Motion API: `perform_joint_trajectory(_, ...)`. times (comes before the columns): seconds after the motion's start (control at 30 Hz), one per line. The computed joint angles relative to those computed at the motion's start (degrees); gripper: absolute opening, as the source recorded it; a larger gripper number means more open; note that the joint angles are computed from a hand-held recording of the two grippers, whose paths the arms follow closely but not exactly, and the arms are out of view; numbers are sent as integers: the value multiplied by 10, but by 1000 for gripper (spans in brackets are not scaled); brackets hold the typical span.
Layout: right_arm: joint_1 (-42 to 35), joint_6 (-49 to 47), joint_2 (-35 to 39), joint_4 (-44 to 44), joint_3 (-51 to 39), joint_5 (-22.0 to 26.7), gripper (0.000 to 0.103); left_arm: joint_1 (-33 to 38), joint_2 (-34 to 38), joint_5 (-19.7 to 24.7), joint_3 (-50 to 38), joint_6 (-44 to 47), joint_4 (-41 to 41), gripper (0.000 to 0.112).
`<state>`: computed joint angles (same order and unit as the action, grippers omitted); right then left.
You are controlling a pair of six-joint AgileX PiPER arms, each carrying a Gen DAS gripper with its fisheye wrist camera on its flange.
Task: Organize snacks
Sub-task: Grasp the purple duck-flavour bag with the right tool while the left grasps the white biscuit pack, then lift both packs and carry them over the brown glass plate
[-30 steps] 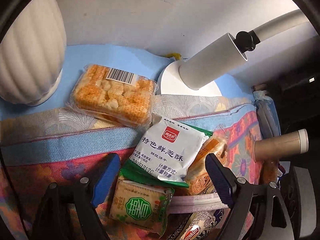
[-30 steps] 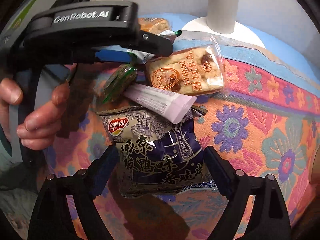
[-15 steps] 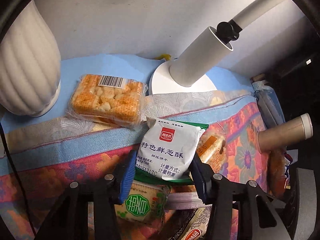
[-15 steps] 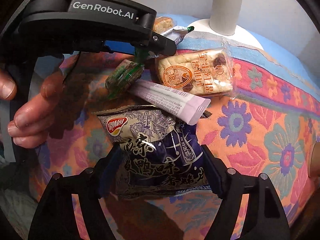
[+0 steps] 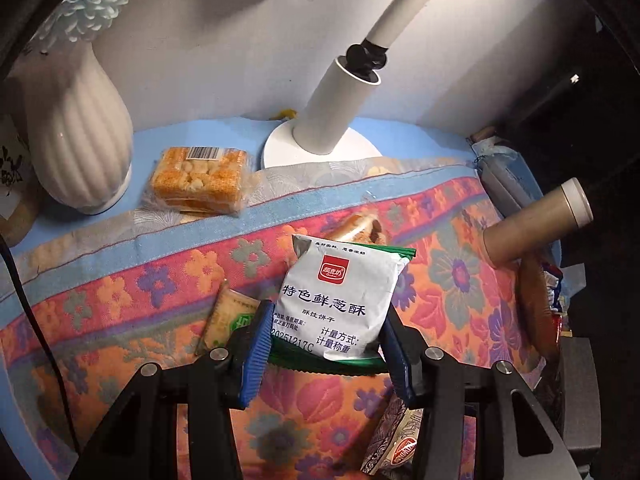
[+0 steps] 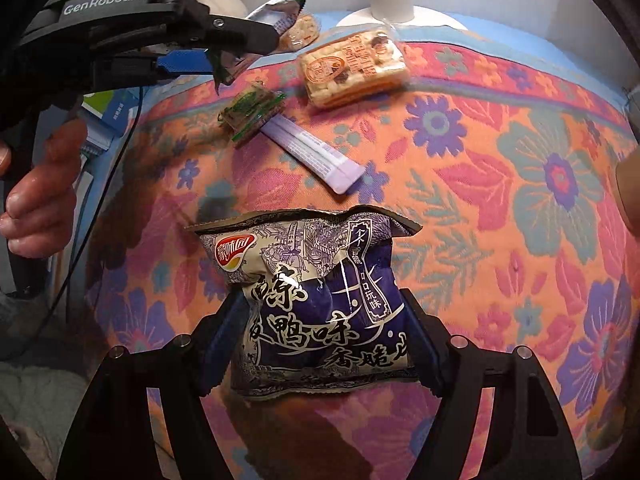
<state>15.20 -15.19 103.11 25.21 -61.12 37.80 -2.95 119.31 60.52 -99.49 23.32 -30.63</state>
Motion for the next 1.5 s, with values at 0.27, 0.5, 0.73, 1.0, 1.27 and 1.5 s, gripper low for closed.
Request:
perform_joint_trajectory(0.27, -47, 2, -98, 31, 105, -23, 73, -45, -49, -2, 43, 16, -11, 49)
perform_joint_trajectory(0.5, -54, 51, -160, 42, 163, -52, 73, -101, -72, 4, 56, 22, -16, 49)
perform_joint_trajectory(0.73, -146, 20, -275, 89, 239, -35, 73, -167, -77, 17, 39, 24, -23, 49)
perform_joint_trajectory(1.0, -343, -33, -410, 118, 275, 55, 73, -246, -66, 37, -16, 16, -24, 49)
perform_joint_trajectory(1.27, -512, -29, -469, 67, 208, 118, 73, -323, -18, 65, -131, -9, -16, 49)
perform_joint_trajectory(1.5, -586, -7, -377, 41, 103, 88, 73, -397, 56, 76, -273, -34, 28, 49)
